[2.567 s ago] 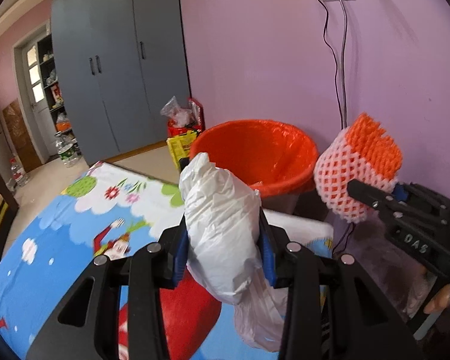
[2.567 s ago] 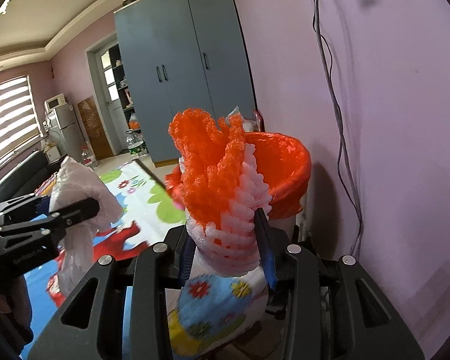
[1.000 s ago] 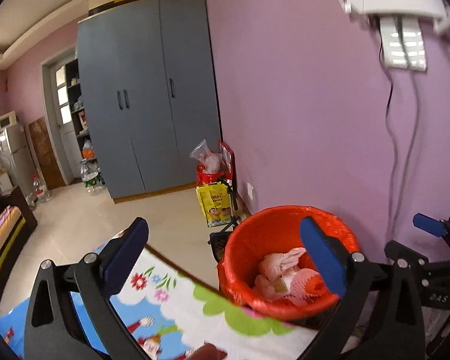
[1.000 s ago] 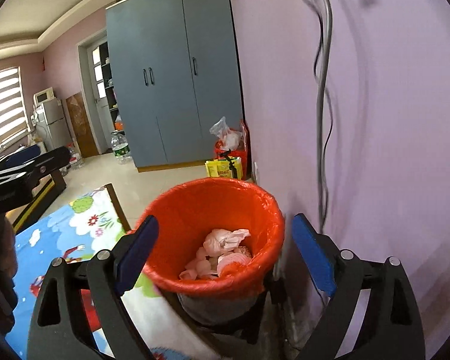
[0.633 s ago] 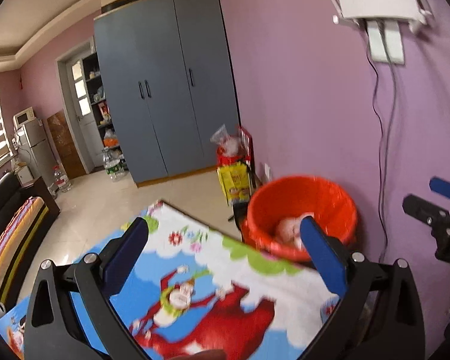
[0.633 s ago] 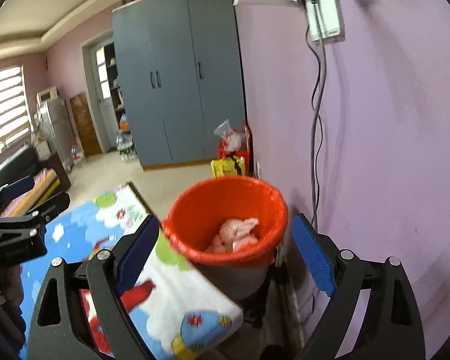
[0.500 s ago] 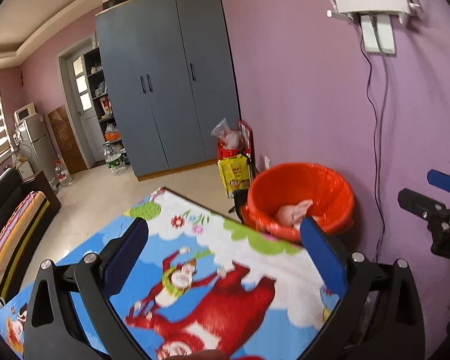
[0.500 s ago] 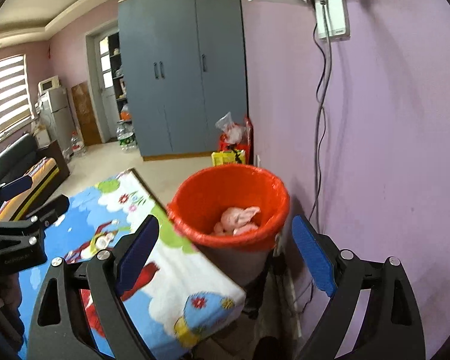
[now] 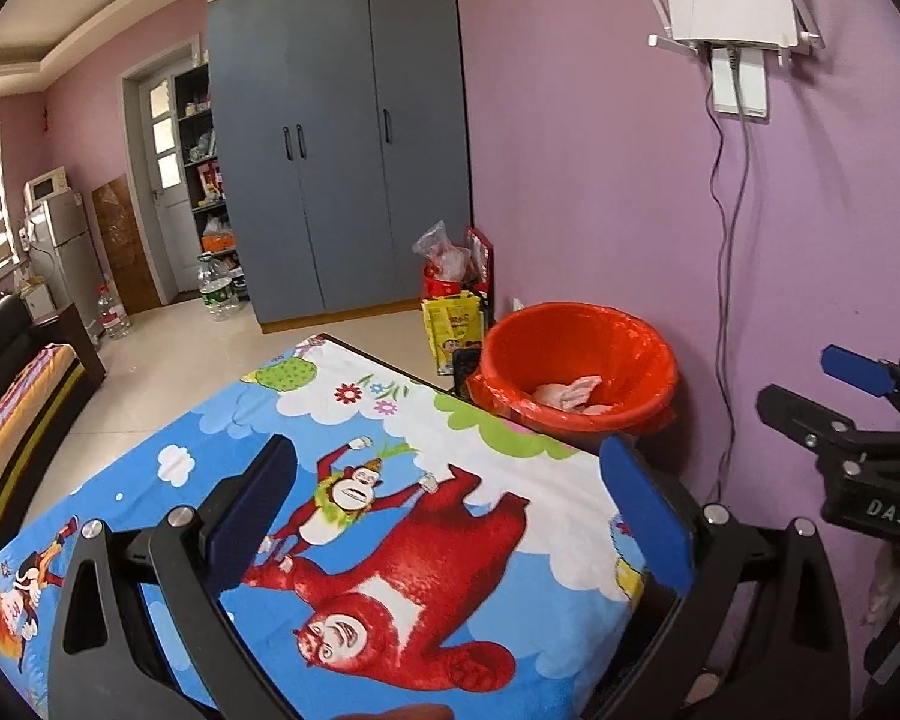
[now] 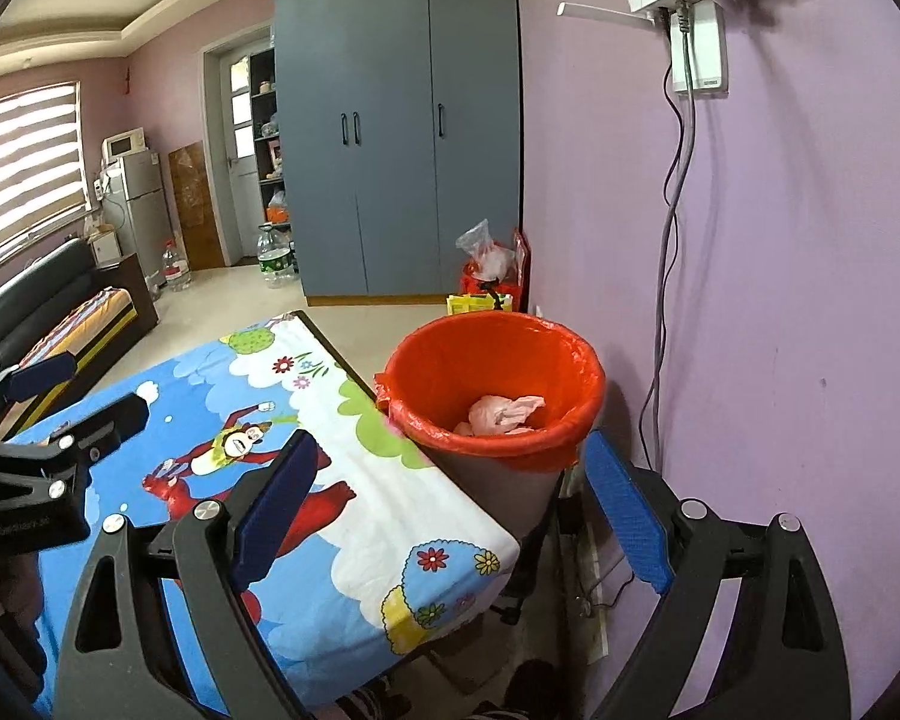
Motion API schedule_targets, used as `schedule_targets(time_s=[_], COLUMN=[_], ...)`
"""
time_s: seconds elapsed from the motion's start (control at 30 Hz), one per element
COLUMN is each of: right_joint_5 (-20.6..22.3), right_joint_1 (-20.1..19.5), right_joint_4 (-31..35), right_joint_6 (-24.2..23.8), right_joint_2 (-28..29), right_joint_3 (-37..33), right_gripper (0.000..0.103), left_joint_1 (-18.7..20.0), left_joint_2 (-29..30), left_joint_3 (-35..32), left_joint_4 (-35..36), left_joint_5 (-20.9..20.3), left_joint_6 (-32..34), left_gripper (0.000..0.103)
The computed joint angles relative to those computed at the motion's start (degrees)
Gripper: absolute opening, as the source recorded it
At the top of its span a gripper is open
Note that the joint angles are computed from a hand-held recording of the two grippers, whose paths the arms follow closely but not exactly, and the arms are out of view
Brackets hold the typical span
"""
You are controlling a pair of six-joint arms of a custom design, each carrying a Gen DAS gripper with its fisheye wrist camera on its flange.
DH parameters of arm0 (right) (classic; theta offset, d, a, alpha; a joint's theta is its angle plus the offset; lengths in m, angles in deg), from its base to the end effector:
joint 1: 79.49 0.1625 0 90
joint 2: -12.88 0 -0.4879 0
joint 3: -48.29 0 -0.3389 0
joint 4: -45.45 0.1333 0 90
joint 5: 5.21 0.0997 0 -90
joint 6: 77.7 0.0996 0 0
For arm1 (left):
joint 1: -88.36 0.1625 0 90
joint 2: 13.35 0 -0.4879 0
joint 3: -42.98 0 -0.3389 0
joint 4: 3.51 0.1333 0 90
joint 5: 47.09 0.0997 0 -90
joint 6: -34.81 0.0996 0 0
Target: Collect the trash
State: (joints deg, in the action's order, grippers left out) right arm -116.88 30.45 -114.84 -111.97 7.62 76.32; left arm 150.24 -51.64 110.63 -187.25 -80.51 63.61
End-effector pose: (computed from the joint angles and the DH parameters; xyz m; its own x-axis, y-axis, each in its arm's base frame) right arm 0.4092 -0.8450 0.0871 -0.6690 -0.4078 0.6214 -0.7346 0.4903 -0.4691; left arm -0.1725 -0.7819 0.3648 -0.6383 -0.1705 -0.7507 0.5835 0.5289 -0.6163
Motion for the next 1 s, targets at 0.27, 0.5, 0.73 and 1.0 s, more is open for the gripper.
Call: schedule_targets(time_s=[0.27, 0.5, 0.73, 1.0], right_joint_5=[0.06, -0.56, -1.06, -0.72], right_joint_1=[-0.20, -0.83, -1.43, -1.63], right_joint_4=[0.03, -2.98, -5.36, -6.36], right_joint_6=[-0.10, -0.45, -0.14, -0.14], right_joint_2=[-0.71, -2.91, -4.75, -5.33], right_joint_3=[0.92, 4.94, 8.65, 9.98], right_gripper=[0.085, 0.085, 0.085, 0.085], left_joint_1=[-0.54, -1.13, -1.58, -1.87], left_joint_2=[0.01, 0.63, 1.30, 1.87], left_joint_3=[2.03, 2.86, 3.18, 3.91], left_joint_4=[-0.94, -1.82, -2.72, -9.75], left_joint_5=[-0.08, -0.94, -1.79, -2.17], left_joint_6=[-2.38, -2.30, -1.38, 0.94], left_gripper=[0.098, 0.098, 0.098, 0.098])
